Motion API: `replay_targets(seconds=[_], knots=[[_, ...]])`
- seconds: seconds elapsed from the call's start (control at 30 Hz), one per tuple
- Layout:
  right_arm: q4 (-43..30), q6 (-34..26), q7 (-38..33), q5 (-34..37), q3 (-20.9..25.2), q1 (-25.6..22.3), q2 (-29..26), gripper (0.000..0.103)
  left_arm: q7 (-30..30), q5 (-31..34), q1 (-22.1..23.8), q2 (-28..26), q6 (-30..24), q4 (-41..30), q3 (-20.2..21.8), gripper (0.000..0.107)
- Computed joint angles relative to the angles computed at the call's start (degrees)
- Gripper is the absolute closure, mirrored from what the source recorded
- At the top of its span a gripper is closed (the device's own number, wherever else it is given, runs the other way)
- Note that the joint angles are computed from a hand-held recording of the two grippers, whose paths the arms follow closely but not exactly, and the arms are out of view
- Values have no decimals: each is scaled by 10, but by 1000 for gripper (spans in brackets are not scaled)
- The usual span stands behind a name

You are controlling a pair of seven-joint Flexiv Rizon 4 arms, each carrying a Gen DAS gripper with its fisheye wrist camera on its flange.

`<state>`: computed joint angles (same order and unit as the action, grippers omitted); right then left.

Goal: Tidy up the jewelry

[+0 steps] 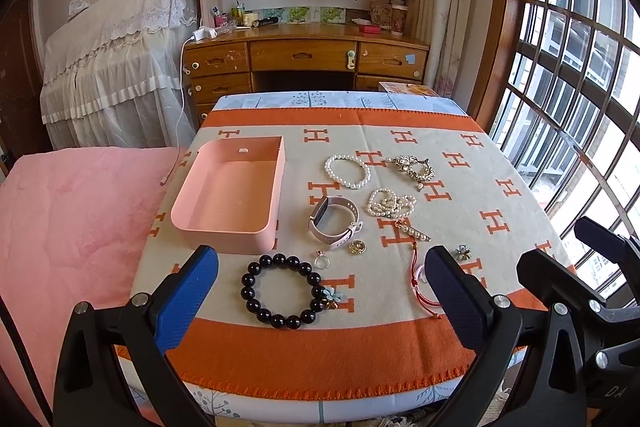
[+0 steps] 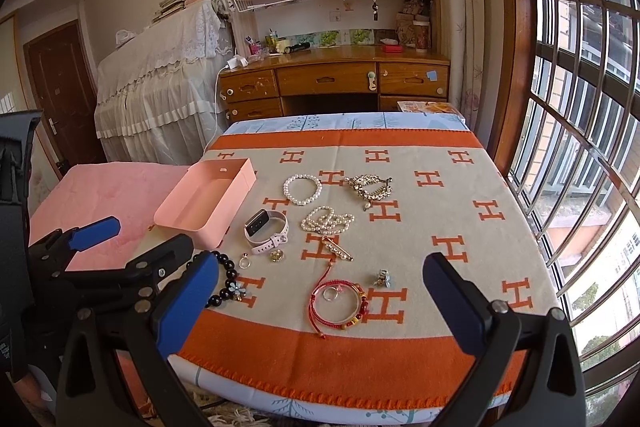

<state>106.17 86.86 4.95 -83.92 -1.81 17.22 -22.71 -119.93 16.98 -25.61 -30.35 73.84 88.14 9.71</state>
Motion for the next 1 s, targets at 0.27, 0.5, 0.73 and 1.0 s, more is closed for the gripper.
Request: replay_targets(seconds=[0.27,0.5,0.73,1.0], knots=[[1,-2,14,-16,5,-6,2,0,-19,21,-12,6,-5,0,13,5],[5,-2,25,-27,9,-11,6,0,-18,28,-6,12,-5,5,4,5],[10,-12,13,-15,15,-10,7,0,2,12,9,9,-12,4,-15,5],[13,-26,-108,118,15,13,-8,3,13,-29,34,-9,6,0,-11,5]])
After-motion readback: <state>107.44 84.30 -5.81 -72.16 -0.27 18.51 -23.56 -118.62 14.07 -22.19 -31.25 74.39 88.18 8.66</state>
